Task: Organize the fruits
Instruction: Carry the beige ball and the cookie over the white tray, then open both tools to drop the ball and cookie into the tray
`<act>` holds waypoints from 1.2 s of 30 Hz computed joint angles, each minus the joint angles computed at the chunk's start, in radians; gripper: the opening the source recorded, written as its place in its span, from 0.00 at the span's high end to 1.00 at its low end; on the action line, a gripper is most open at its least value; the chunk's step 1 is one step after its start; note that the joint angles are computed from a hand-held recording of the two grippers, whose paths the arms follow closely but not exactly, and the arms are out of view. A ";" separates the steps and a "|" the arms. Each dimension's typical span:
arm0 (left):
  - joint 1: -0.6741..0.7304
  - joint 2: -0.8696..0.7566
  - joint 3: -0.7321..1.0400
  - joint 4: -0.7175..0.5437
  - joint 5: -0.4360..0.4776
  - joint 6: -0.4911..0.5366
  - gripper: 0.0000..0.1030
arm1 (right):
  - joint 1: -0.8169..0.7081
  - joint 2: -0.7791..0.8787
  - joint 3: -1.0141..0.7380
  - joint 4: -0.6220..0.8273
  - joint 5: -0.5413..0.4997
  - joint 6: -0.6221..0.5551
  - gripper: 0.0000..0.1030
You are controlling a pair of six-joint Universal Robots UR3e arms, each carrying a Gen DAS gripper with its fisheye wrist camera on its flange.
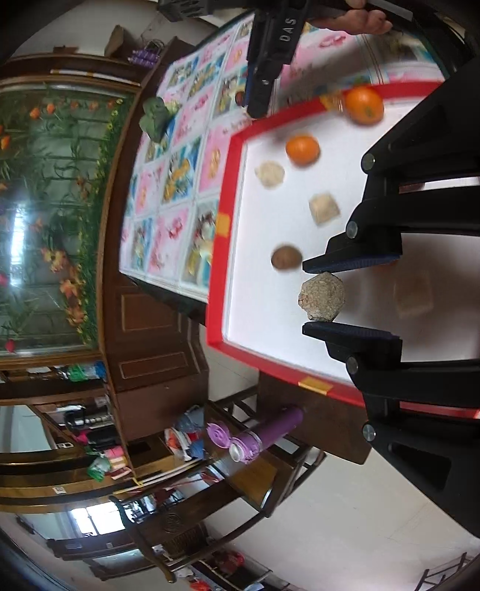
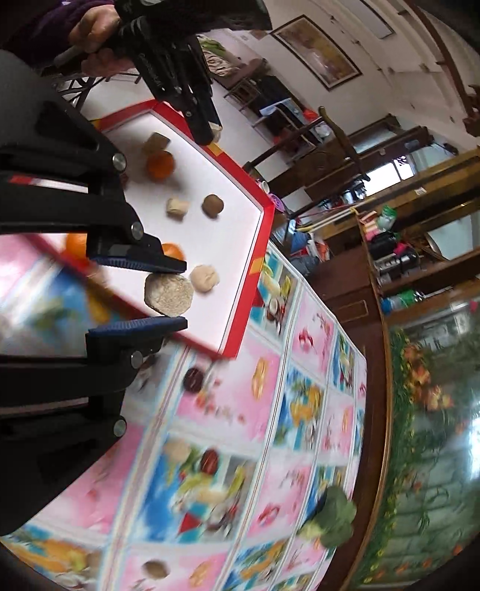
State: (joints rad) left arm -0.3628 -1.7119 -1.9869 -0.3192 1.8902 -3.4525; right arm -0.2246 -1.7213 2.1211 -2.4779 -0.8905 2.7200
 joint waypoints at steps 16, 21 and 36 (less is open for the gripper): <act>0.116 -0.138 0.139 -0.144 -0.098 0.066 0.75 | 0.231 0.450 -0.390 -0.038 -0.263 0.276 0.75; 0.103 -0.147 0.167 -0.181 -0.072 0.072 0.73 | 0.266 0.483 -0.454 -0.005 -0.320 0.288 0.75; -0.101 -0.087 0.197 -0.096 0.006 0.000 0.40 | -0.206 0.061 -0.127 0.154 0.049 -0.022 0.49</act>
